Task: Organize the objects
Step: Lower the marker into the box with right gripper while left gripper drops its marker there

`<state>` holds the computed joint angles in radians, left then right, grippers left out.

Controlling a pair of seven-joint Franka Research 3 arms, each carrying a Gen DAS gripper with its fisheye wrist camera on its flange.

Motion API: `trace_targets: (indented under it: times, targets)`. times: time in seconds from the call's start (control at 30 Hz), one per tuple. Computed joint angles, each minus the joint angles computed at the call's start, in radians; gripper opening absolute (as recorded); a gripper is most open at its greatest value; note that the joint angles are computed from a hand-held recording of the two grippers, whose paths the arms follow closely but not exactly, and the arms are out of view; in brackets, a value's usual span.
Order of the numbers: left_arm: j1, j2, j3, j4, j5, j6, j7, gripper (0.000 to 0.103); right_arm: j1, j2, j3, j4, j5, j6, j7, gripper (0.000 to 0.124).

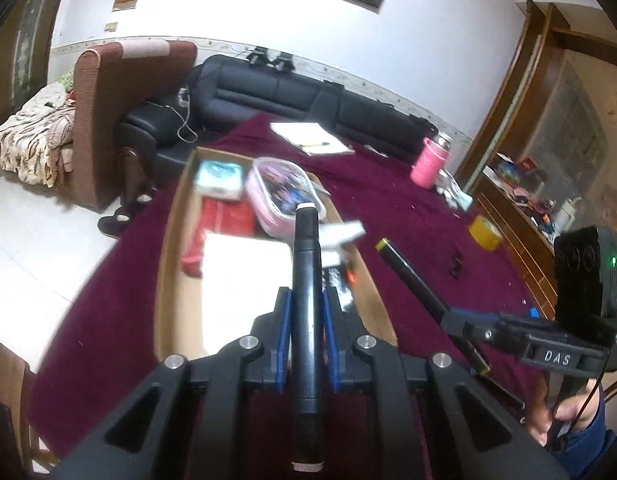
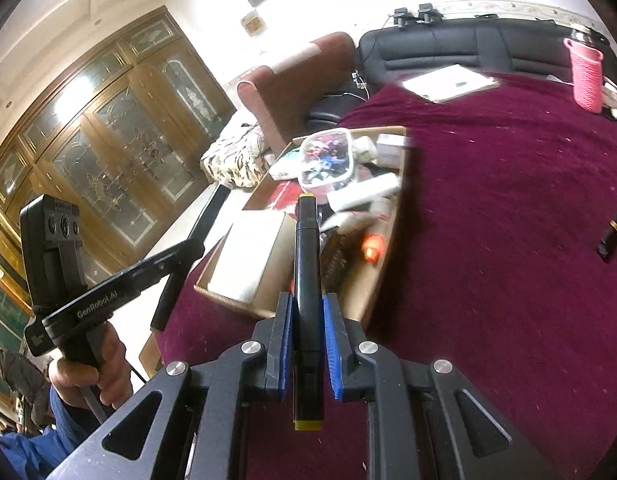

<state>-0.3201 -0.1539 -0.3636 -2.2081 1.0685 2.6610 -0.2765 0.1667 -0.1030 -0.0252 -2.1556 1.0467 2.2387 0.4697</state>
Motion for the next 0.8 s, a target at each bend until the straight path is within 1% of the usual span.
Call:
trace_targets:
  times: [0.17,0.27,0.43,0.57,0.8]
  targets:
    - [0.033,-0.022,0.04,-0.028,-0.053,0.052,0.073,0.015,0.022,0.038,0.027,0.041,-0.017,0.043,0.044,0.017]
    - [0.06,-0.01,0.064,-0.031,-0.107,0.1,0.145,0.015,0.033,0.071,0.042,0.074,-0.033,0.067,0.072,0.017]
    - [0.088,0.03,0.099,-0.018,-0.245,0.134,0.312,0.015,0.046,0.126,0.063,0.127,-0.075,0.095,0.121,0.018]
    - [0.105,0.055,0.109,-0.01,-0.3,0.145,0.392,0.015,0.054,0.172,0.079,0.166,-0.111,0.115,0.158,0.018]
    - [0.116,0.088,0.117,-0.006,-0.34,0.168,0.441,0.015,0.056,0.221,0.1,0.207,-0.142,0.121,0.195,0.018]
